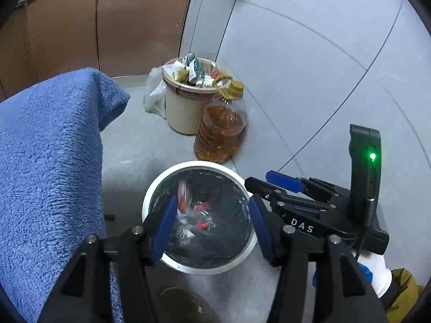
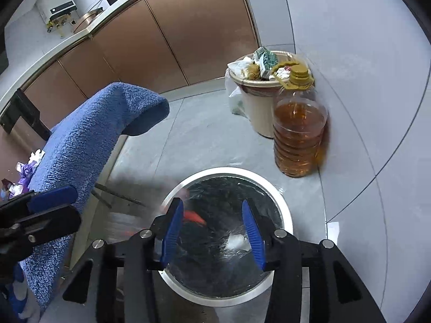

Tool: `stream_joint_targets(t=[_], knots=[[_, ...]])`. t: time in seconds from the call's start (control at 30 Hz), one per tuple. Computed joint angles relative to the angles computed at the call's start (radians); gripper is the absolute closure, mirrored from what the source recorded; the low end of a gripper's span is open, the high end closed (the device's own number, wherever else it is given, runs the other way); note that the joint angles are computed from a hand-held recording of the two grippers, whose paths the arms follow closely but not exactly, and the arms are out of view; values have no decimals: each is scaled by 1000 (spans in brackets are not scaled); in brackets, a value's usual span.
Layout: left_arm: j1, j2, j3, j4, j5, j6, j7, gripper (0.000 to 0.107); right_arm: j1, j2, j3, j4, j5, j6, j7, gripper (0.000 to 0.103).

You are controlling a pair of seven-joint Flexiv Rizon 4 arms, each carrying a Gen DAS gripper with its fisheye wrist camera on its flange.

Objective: Collect trash
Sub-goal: 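Carry both items over the steel bin and open both tools to drop them, then return both tools to the table above the remaining wrappers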

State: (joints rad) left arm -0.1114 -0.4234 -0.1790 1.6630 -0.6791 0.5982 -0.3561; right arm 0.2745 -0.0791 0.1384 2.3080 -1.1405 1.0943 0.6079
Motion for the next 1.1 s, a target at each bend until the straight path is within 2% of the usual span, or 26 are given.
stream_joint_targets(t=[0.27, 0.5, 0.6, 0.8, 1.0, 1.1], knots=[[43, 92, 17, 53, -116, -7, 92, 53, 46, 81, 58, -43, 64, -175, -61, 60], [76, 216, 71, 117, -271, -12, 198, 53, 110, 106, 111, -179, 45, -354, -144, 58], [92, 262, 103, 137, -330, -20, 244, 53, 149, 78, 120, -267, 18, -413, -197, 58], [154, 286, 165, 126, -412, -53, 300, 53, 236, -8, 106, -449, -43, -469, -323, 58], [253, 237, 201, 74, -447, -90, 295, 53, 315, -116, 61, -619, -60, -446, -455, 58], [293, 193, 198, 44, -453, -75, 279, 53, 346, -171, 35, -694, -46, -426, -525, 58]])
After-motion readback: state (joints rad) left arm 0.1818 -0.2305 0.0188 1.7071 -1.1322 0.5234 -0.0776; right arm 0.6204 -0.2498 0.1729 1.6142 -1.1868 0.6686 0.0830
